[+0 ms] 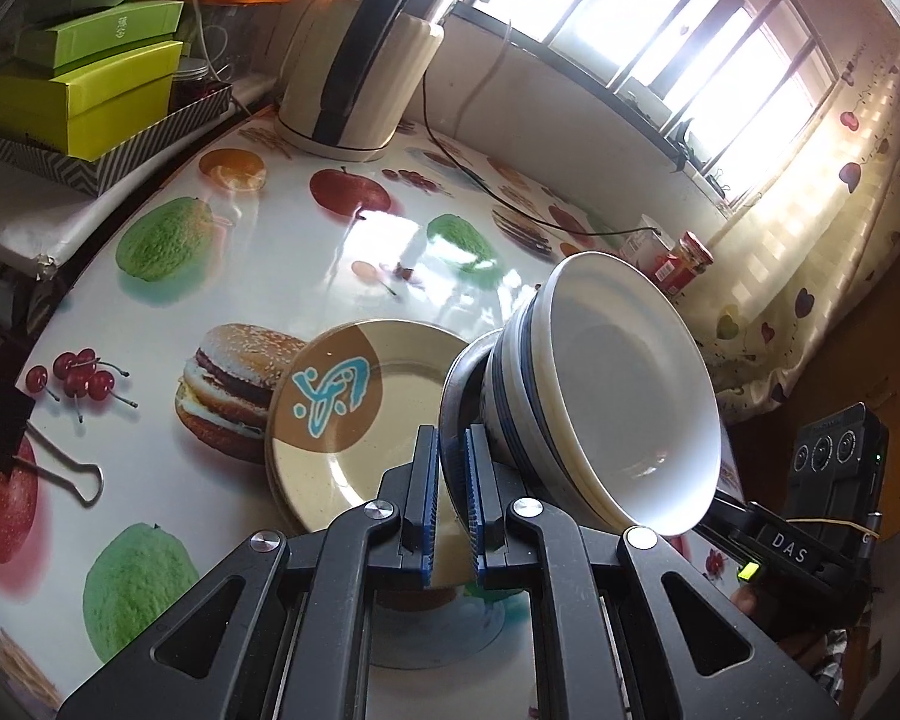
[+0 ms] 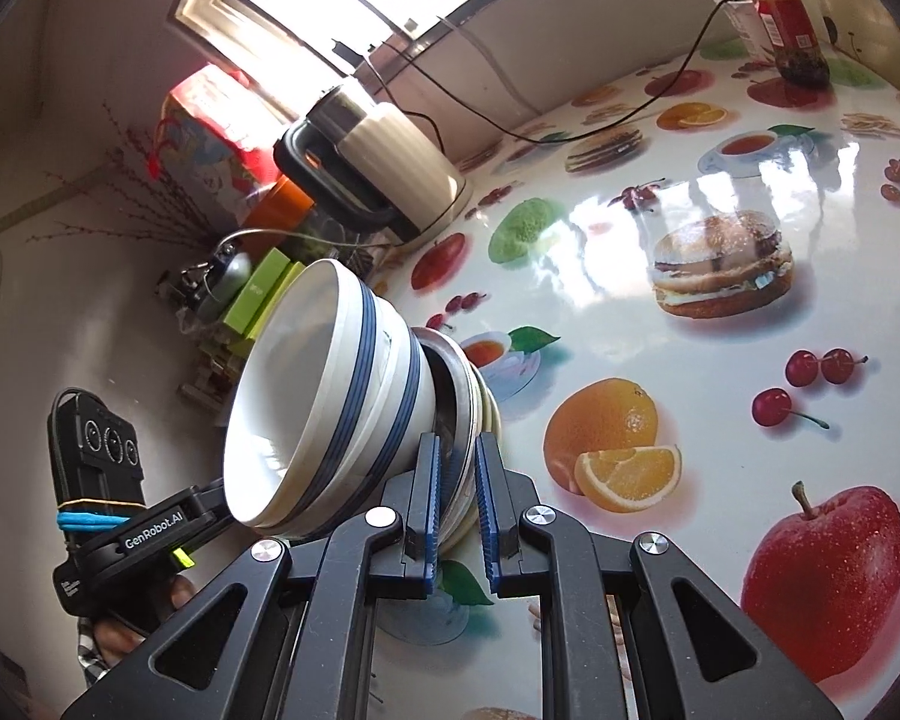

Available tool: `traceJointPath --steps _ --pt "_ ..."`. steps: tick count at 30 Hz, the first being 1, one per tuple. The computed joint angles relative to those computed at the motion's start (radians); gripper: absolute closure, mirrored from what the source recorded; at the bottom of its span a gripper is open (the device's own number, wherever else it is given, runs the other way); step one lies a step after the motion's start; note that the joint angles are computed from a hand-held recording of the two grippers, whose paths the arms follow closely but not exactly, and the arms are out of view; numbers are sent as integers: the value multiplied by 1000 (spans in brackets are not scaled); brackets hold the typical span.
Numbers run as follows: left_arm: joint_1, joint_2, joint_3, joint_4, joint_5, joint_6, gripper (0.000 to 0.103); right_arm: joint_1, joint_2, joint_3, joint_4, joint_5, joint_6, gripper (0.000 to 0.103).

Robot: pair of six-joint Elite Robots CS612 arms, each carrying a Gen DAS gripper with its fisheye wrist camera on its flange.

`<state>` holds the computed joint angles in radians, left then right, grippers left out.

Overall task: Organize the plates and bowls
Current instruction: 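Lower the bowl stack with both grippers onto the cream plate stack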

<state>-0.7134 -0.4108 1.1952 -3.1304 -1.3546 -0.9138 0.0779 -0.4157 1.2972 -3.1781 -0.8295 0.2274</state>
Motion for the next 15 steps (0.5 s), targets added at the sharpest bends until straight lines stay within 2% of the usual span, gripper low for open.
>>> traceJointPath --steps 15 --pt "16 -9 39 0 22 -42 94 31 36 -88 112 13 -51 90"
